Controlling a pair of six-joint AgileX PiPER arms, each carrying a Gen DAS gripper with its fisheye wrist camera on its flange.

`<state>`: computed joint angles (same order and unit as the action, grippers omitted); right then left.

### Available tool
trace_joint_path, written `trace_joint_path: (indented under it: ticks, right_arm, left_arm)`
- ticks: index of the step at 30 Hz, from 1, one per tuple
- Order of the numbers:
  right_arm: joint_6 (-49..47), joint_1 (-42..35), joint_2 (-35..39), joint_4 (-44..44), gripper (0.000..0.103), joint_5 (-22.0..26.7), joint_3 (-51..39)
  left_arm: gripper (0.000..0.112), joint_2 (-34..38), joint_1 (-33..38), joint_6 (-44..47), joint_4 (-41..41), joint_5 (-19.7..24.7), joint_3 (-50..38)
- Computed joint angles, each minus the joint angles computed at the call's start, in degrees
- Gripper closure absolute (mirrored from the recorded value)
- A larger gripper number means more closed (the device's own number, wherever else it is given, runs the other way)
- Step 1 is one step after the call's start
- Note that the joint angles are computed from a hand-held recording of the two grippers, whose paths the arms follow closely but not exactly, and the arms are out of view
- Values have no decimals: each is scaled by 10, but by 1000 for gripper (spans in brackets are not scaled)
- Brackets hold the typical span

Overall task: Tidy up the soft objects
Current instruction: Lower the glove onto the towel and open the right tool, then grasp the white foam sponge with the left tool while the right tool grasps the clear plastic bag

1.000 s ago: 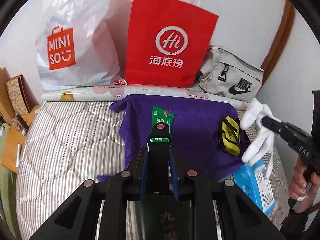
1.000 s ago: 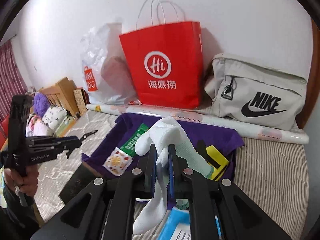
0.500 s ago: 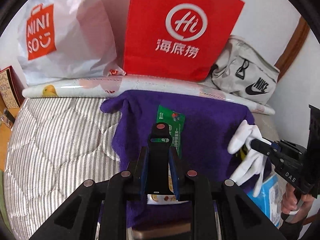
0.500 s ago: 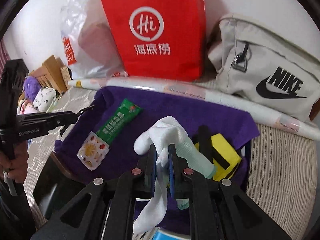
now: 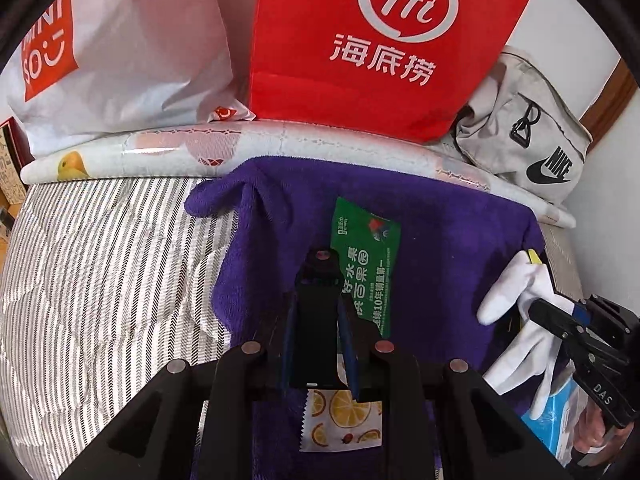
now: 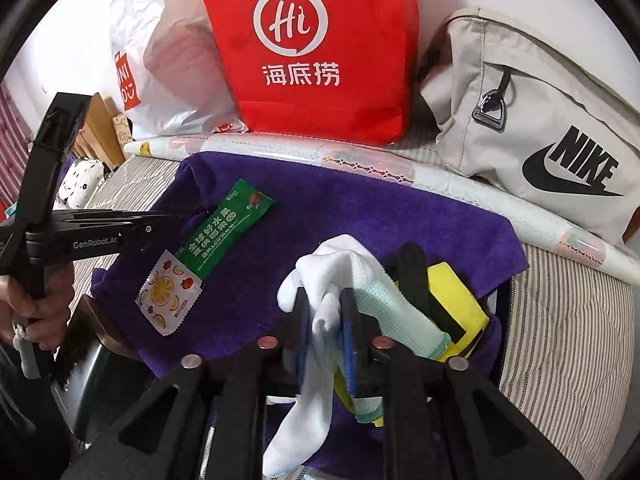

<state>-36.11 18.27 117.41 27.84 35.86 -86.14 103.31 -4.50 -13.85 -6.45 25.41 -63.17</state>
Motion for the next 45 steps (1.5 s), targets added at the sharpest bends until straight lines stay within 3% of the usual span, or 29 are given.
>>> trace_joint_path:
  ticks: [3, 6, 9, 13, 19, 26, 30, 33, 36, 38, 42, 45]
  right_arm:
    - [-16, -1, -6, 13, 53, -5, 8]
    - [-26, 0, -21, 17, 44, -25, 28]
    - [-36, -2, -37, 26, 44, -34, 45]
    - [-35, -6, -70, 30, 44, -45, 72]
    - [-82, -31, -153, 106, 44, -71, 157]
    - [-108, -62, -272, 158, 44, -65, 277]
    - [-65, -61, -351, 97, 44, -68, 346]
    - [-42, -68, -412, 69, 44, -68, 398]
    - [-47, -103, -456, 85, 44, -26, 433]
    - [-44, -118, -495, 78, 44, -16, 463]
    - [-30, -134, -579, 43, 43, -11, 523]
    - [-70, -168, -625, 62, 40, 14, 560]
  left_arm:
    - [92, 4, 4, 14, -17, 8, -4]
    - [79, 4, 4, 18, -21, 23, -10]
    - [68, -15, -7, -21, 16, 22, 0]
    - [68, -62, -36, -90, 89, 22, 28]
    - [68, -170, -104, -270, 263, 25, 100]
    - [68, -307, -232, -455, 406, 108, 173]
    - [68, -369, -356, -559, 470, 206, 195]
    - [68, -402, -419, -595, 468, 244, 207]
    - [68, -436, -464, -603, 443, 249, 231]
    - [68, -447, -520, -648, 458, 280, 246]
    - [52, -464, -610, -721, 472, 311, 281]
    - [48, -464, -673, -772, 487, 316, 308]
